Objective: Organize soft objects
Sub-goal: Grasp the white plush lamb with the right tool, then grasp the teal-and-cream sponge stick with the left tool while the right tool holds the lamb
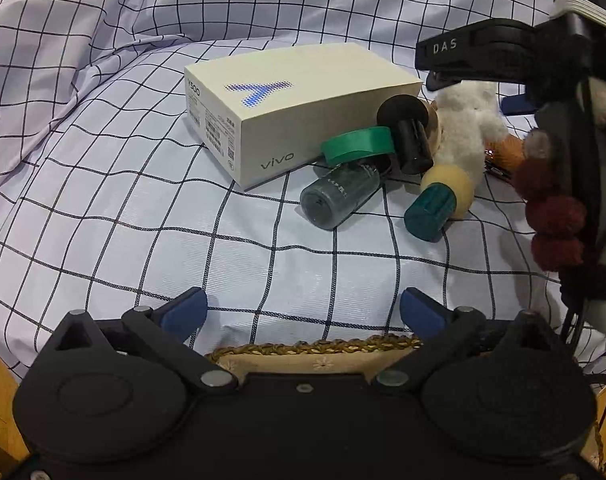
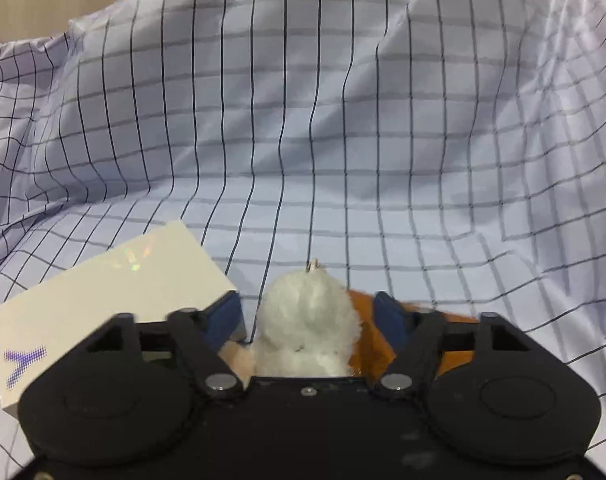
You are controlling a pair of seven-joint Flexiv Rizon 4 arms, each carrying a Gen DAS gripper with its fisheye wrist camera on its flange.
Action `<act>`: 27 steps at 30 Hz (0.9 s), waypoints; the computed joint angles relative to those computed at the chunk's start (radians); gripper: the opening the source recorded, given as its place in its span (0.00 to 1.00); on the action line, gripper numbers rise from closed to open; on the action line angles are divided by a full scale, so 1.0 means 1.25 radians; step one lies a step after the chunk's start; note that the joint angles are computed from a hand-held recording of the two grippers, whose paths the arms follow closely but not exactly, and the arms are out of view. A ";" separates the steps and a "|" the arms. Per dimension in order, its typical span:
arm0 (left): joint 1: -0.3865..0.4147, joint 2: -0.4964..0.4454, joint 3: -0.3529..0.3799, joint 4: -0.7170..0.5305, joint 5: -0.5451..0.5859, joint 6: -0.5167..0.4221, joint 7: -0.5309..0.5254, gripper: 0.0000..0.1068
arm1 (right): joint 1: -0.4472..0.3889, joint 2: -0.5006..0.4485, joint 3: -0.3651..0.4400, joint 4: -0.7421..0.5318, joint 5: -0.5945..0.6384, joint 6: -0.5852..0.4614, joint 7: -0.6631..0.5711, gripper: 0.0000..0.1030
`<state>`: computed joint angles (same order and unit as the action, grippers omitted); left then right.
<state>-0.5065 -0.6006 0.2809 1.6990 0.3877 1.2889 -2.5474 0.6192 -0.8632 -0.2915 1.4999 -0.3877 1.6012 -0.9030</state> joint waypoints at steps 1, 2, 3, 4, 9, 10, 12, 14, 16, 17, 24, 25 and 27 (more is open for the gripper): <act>0.000 0.000 -0.001 0.000 0.000 -0.001 0.001 0.93 | -0.011 0.003 0.020 -0.006 -0.002 -0.025 -0.005 0.42; 0.001 0.000 -0.001 -0.001 0.000 -0.002 0.001 0.93 | -0.031 0.002 0.050 -0.019 -0.006 -0.053 -0.014 0.42; 0.002 0.000 -0.003 -0.001 0.000 -0.003 0.003 0.93 | -0.043 0.000 0.066 -0.023 -0.007 -0.052 -0.017 0.42; 0.003 0.000 -0.004 -0.001 -0.001 -0.003 0.004 0.93 | -0.047 -0.003 0.072 -0.024 -0.009 -0.046 -0.019 0.40; 0.016 0.005 -0.017 0.006 -0.012 0.000 0.018 0.93 | -0.060 0.016 0.075 0.007 0.011 0.006 -0.017 0.39; 0.020 0.006 -0.021 0.007 -0.017 0.001 0.023 0.93 | -0.053 0.023 0.061 0.019 0.020 0.018 -0.009 0.39; 0.029 0.009 -0.029 0.010 -0.029 0.000 0.032 0.93 | -0.035 0.038 0.030 0.045 0.040 0.045 0.004 0.39; 0.034 0.015 -0.034 0.015 -0.040 -0.002 0.038 0.93 | -0.020 0.056 0.004 0.073 0.059 0.070 0.007 0.40; 0.032 0.020 -0.034 0.015 -0.045 -0.007 0.040 0.93 | 0.001 0.072 -0.024 0.098 0.077 0.083 0.003 0.40; 0.030 0.023 -0.032 0.013 -0.044 -0.013 0.040 0.93 | 0.001 0.085 -0.024 0.113 0.080 0.084 -0.006 0.40; 0.052 0.038 -0.061 0.003 -0.059 -0.016 0.064 0.93 | -0.063 0.171 0.066 0.216 0.087 0.084 -0.073 0.40; 0.056 0.039 -0.064 0.002 -0.064 -0.014 0.068 0.93 | -0.065 0.180 0.071 0.232 0.092 0.085 -0.076 0.40; 0.062 0.039 -0.073 -0.002 -0.078 -0.011 0.078 0.93 | -0.072 0.195 0.086 0.257 0.101 0.086 -0.082 0.40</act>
<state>-0.4288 -0.5524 0.1895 1.6962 0.2904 1.2757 -2.4506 0.5287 -0.6197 -0.1844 1.8210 -0.2618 1.7086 -1.0053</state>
